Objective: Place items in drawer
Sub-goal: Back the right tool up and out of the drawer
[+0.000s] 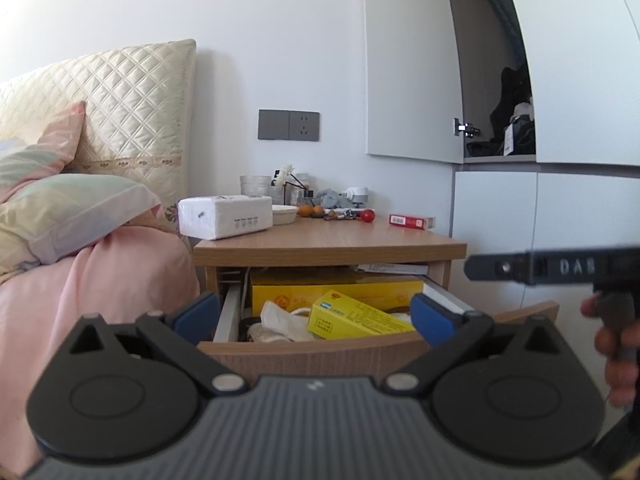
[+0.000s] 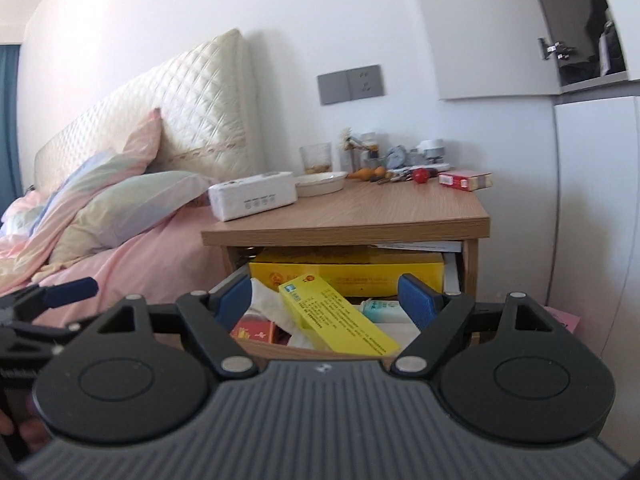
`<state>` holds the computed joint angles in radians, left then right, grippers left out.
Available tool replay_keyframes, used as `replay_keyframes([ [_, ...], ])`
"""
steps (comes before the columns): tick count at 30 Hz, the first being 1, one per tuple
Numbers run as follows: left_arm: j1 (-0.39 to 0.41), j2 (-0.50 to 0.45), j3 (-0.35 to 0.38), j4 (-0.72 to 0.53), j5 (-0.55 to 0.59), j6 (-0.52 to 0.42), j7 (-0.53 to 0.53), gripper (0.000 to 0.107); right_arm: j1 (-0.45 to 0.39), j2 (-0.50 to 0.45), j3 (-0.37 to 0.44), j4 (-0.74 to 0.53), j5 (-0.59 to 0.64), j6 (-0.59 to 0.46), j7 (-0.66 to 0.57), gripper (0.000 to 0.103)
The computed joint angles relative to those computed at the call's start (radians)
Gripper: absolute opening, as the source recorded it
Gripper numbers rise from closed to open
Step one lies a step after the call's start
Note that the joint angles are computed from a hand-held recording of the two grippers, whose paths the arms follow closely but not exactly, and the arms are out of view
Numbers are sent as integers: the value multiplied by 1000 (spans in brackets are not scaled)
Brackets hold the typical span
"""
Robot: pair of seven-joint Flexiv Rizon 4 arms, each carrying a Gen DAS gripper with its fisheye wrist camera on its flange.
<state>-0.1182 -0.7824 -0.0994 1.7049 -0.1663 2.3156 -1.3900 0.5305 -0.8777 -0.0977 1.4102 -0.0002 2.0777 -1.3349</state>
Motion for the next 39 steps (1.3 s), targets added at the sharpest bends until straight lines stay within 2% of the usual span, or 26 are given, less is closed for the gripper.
replay_keyframes([
  [6, 2, 0, -1, -1, 1, -2, -1, 103, 106, -13, -103, 23, 179, 70, -75, 82],
  [14, -4, -4, 4, -2, -8, 5, 4, 103, 157, -27, -117, 19, 325, 138, -209, 82],
  [18, -12, -3, 8, 2, -26, 12, 4, 103, 116, -17, -50, 27, 281, 139, -223, 82],
  [21, -17, -4, 11, 4, -26, 17, 13, 103, 119, -14, -47, 30, 290, 142, -241, 82],
  [25, -23, -7, 13, 1, -35, 19, 24, 103, 85, -7, -2, 43, 241, 148, -224, 82],
  [30, -12, -13, 4, -7, -12, 23, 20, 102, 66, -4, 20, 56, 207, 148, -196, 82],
  [36, -42, -25, 20, -21, -72, 20, 48, 98, 71, -3, 12, 63, 220, 164, -192, 82],
  [39, -48, -30, 20, -27, -80, 15, 59, 96, 64, -1, 20, 70, 207, 165, -184, 78],
])
